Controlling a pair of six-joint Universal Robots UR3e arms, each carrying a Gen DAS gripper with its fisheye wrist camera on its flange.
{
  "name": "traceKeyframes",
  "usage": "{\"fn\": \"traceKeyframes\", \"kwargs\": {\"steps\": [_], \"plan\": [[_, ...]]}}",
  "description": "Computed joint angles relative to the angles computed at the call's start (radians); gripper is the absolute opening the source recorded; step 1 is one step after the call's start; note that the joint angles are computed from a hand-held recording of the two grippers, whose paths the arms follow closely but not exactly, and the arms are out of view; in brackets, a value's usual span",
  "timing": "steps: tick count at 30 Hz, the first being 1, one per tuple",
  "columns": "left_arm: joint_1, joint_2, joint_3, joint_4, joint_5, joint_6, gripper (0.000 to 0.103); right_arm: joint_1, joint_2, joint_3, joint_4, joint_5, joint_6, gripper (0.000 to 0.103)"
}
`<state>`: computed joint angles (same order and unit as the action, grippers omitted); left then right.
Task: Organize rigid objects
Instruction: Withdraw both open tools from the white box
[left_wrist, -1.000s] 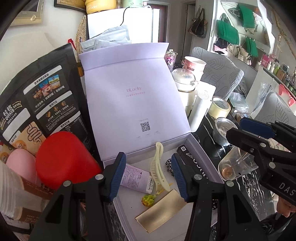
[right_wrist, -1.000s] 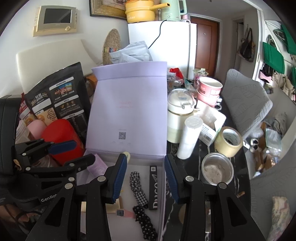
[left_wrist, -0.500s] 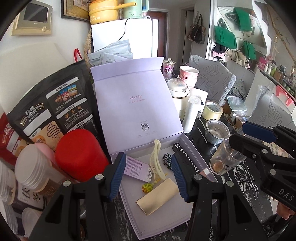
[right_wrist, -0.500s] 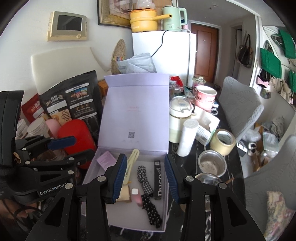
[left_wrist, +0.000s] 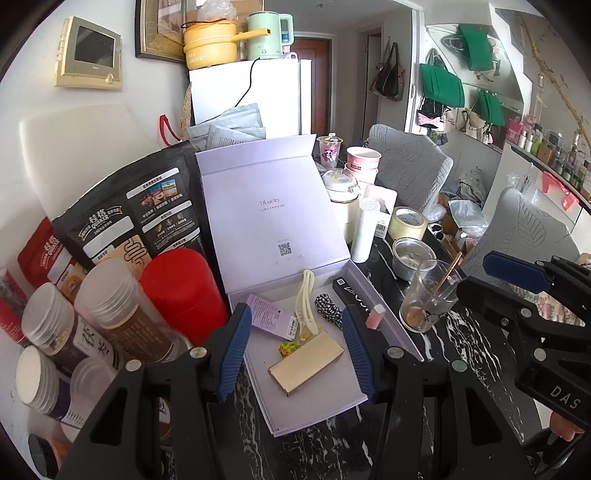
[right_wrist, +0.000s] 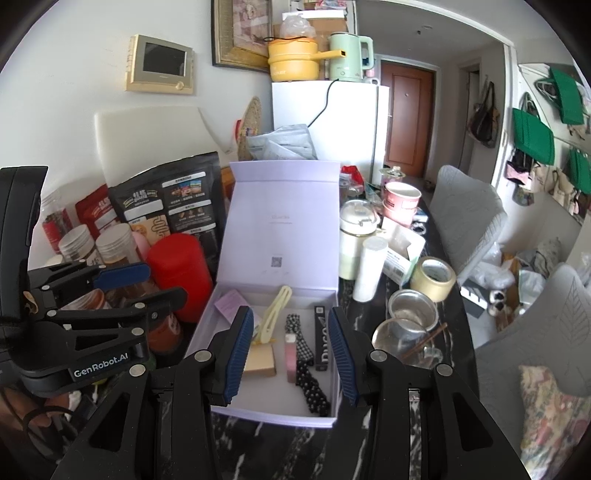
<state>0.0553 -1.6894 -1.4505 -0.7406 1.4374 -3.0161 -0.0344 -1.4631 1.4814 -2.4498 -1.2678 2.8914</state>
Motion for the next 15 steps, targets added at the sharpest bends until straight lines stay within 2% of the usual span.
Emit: {"fn": "traceKeyframes", "kwargs": {"steps": [13, 15], "plan": [[-0.004, 0.213, -0.242, 0.037, 0.001, 0.000, 0.051, -0.042, -0.242, 0.277, -0.037, 0.034, -0.005, 0.042], [-0.003, 0.247, -0.281, 0.042, -0.003, 0.002, 0.051, -0.052, -0.284, 0.323, -0.039, 0.042, -0.008, 0.045]]}}
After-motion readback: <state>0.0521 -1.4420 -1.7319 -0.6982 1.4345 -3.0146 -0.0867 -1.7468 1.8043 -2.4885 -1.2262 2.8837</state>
